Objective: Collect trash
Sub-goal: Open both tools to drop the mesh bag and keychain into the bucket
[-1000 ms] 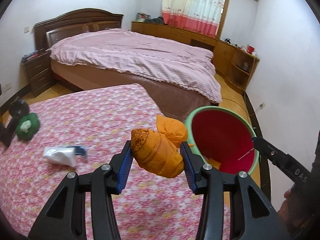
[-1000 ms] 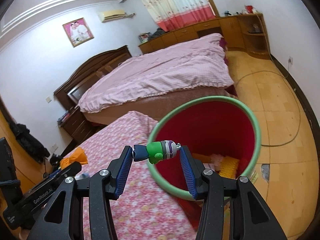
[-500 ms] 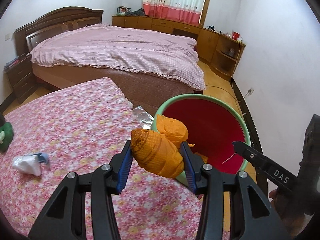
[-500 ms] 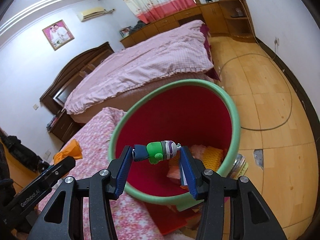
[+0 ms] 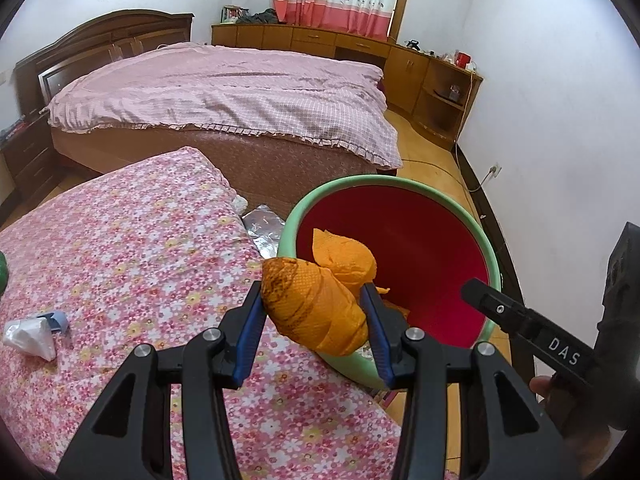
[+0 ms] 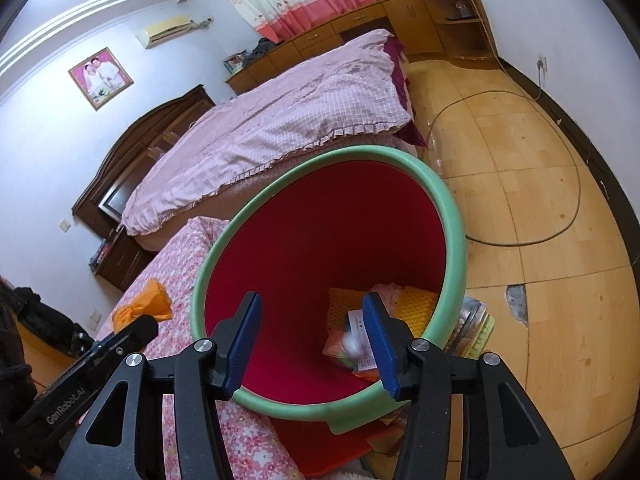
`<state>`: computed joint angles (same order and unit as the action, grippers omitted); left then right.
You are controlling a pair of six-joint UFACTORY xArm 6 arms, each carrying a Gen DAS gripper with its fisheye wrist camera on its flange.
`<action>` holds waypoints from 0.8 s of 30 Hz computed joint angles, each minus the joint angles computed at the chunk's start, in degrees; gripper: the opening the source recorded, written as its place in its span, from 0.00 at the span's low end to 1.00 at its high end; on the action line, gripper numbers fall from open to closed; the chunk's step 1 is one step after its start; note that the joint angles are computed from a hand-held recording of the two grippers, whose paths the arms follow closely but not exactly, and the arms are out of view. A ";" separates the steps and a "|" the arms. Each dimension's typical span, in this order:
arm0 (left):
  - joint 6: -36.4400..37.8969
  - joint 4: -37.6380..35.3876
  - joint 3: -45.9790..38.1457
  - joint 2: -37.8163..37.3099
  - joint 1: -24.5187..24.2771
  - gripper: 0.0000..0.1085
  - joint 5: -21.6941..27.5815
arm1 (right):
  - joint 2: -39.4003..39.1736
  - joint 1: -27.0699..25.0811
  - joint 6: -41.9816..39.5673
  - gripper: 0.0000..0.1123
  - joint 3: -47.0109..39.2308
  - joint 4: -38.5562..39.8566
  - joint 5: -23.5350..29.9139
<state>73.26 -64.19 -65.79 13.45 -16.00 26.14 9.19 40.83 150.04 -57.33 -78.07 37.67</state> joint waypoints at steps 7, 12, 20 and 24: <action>2.57 -1.60 -0.83 0.99 -1.13 0.45 1.54 | -1.58 0.63 0.97 0.48 1.59 -0.06 1.85; 5.62 -3.80 -1.31 1.66 -2.28 0.51 1.67 | -2.47 0.50 1.83 0.48 2.80 0.14 2.31; 2.48 -1.49 -1.93 2.27 -2.14 0.56 2.94 | -2.72 0.58 2.23 0.48 3.12 0.23 2.42; 1.93 -1.46 -1.20 1.45 -1.56 0.56 2.90 | -2.66 0.86 1.87 0.48 2.87 0.26 2.60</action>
<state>75.19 -65.64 -66.99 14.91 -17.56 29.04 6.53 41.69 151.91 -54.45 -77.81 40.28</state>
